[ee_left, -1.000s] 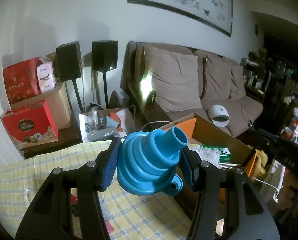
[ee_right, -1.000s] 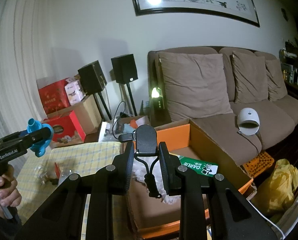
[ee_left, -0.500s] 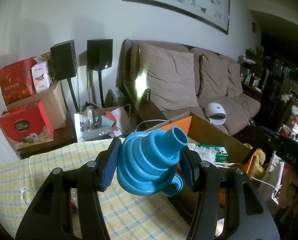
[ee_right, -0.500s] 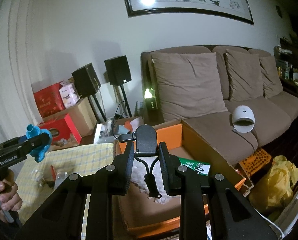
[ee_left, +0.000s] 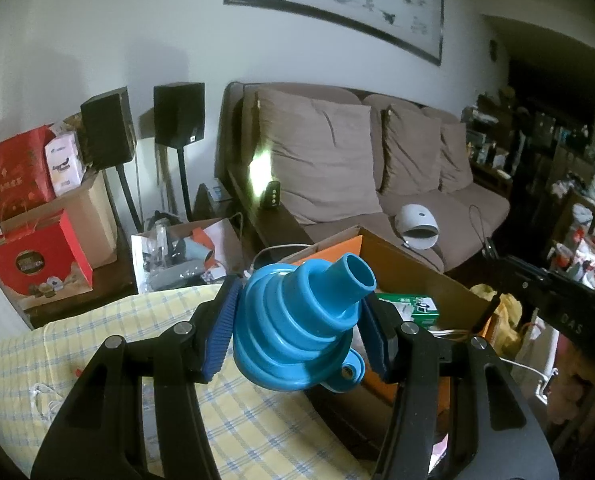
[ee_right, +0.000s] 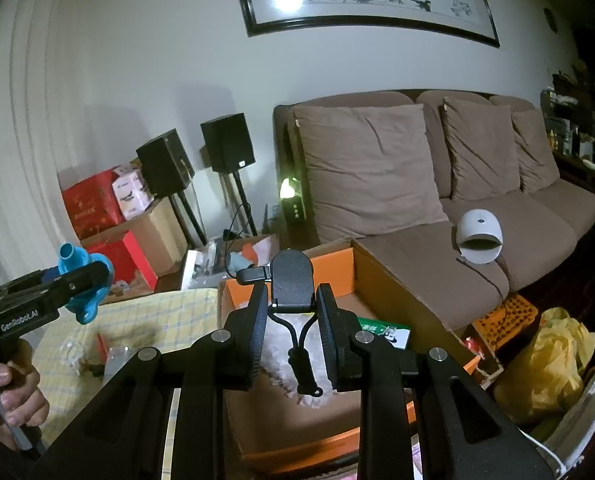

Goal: Organize objects
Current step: 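Bring the funnel with the left gripper over the box rim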

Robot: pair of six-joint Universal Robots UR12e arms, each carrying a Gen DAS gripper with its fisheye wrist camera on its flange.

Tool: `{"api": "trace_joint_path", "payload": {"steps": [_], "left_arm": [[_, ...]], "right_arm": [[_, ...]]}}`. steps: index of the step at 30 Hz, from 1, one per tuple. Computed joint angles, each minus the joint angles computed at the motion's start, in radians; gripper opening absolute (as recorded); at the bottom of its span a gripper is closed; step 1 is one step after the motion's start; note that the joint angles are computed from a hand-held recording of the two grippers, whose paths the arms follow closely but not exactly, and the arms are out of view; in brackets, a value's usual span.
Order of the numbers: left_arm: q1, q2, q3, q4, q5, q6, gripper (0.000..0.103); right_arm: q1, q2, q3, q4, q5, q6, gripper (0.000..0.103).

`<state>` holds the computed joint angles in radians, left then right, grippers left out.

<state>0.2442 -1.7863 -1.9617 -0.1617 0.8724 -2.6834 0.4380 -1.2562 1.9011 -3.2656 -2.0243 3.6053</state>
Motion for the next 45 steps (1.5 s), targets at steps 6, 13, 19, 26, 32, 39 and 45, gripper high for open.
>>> {"api": "trace_joint_path", "payload": {"steps": [6,13,19,26,32,39,45], "left_arm": [[-0.008,0.002,-0.001,-0.003,0.000,0.005,0.053],[-0.020,0.005,-0.004,-0.009,0.000,0.018,0.053],[-0.028,0.014,-0.010,-0.004,-0.006,0.028,0.053],[-0.035,0.019,-0.010,0.000,-0.013,0.029,0.053],[-0.041,0.022,-0.012,-0.001,-0.018,0.033,0.053],[-0.045,0.023,-0.010,-0.002,-0.026,0.028,0.053],[-0.045,0.031,-0.017,0.006,-0.048,0.032,0.053]], "right_arm": [[-0.006,-0.010,0.013,-0.004,-0.008,0.012,0.024],[-0.011,-0.022,0.028,-0.009,-0.023,0.026,0.024],[-0.016,-0.032,0.040,-0.007,-0.034,0.039,0.024],[-0.019,-0.037,0.047,-0.002,-0.045,0.051,0.024],[-0.021,-0.041,0.051,0.001,-0.052,0.060,0.024],[-0.020,-0.043,0.054,-0.002,-0.055,0.064,0.024],[-0.021,-0.043,0.054,-0.005,-0.058,0.064,0.024]]}}
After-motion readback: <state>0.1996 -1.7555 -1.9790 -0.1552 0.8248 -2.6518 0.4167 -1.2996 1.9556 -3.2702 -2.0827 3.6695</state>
